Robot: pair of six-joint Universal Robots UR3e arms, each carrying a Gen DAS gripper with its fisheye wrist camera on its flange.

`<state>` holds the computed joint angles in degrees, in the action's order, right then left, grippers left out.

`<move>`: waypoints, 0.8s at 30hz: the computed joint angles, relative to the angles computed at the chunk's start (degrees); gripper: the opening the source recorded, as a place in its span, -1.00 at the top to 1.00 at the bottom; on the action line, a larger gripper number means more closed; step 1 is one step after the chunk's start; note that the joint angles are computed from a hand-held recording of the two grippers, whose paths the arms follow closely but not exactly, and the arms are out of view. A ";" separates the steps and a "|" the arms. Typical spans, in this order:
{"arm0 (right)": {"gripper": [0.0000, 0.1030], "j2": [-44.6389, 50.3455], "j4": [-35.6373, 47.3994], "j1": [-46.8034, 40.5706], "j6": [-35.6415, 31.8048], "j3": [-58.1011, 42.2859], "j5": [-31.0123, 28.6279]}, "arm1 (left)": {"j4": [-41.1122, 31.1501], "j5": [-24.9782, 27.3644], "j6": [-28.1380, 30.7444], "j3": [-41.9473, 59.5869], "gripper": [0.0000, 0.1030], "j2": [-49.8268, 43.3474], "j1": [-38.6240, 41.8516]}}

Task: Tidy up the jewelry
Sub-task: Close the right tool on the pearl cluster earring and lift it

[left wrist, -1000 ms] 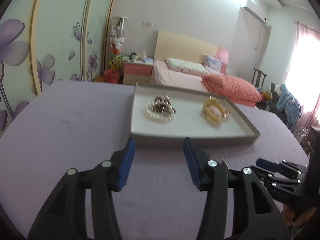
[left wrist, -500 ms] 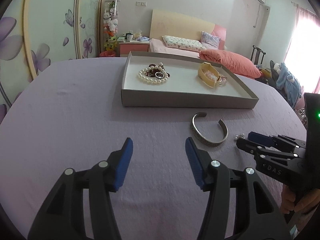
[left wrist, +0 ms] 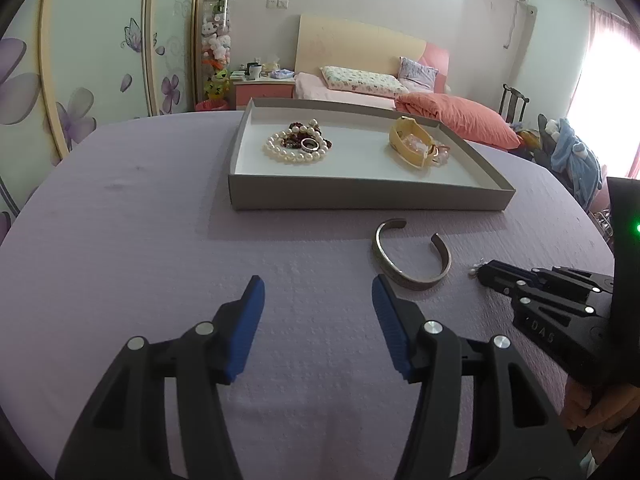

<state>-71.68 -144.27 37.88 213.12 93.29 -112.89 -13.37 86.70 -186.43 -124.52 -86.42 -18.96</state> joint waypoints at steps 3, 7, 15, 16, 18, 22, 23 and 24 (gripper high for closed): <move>0.83 -2.32 0.36 -0.32 3.27 2.86 -1.28 | -0.18 0.23 -0.14 0.48 -0.18 -0.43 -0.63; 0.83 -6.19 0.89 -1.14 7.40 7.45 -2.83 | -1.02 0.57 0.41 2.66 -0.32 -2.21 -2.40; 0.83 -9.42 -0.45 -1.82 9.82 11.79 -2.76 | -4.28 1.34 2.03 12.13 -0.58 -10.52 -7.18; 0.83 -9.44 -0.60 -1.93 9.86 11.82 -2.58 | -5.08 1.70 2.14 13.84 -0.59 -11.95 -7.89; 0.83 -9.56 -0.97 -2.05 9.84 12.09 -2.34 | -6.03 2.62 1.84 16.53 -0.60 -14.39 -9.18; 0.83 -10.21 -1.66 -2.07 10.10 13.13 -2.10 | -9.97 3.18 0.34 21.93 -0.60 -18.32 -10.02; 0.83 -10.24 -1.95 -2.21 10.04 13.30 -1.93 | -10.64 3.40 0.09 22.96 -0.60 -19.11 -10.17; 0.83 -10.37 -1.87 -2.21 10.05 13.33 -1.91 | -11.56 3.79 -0.08 24.27 -0.60 -20.01 -10.44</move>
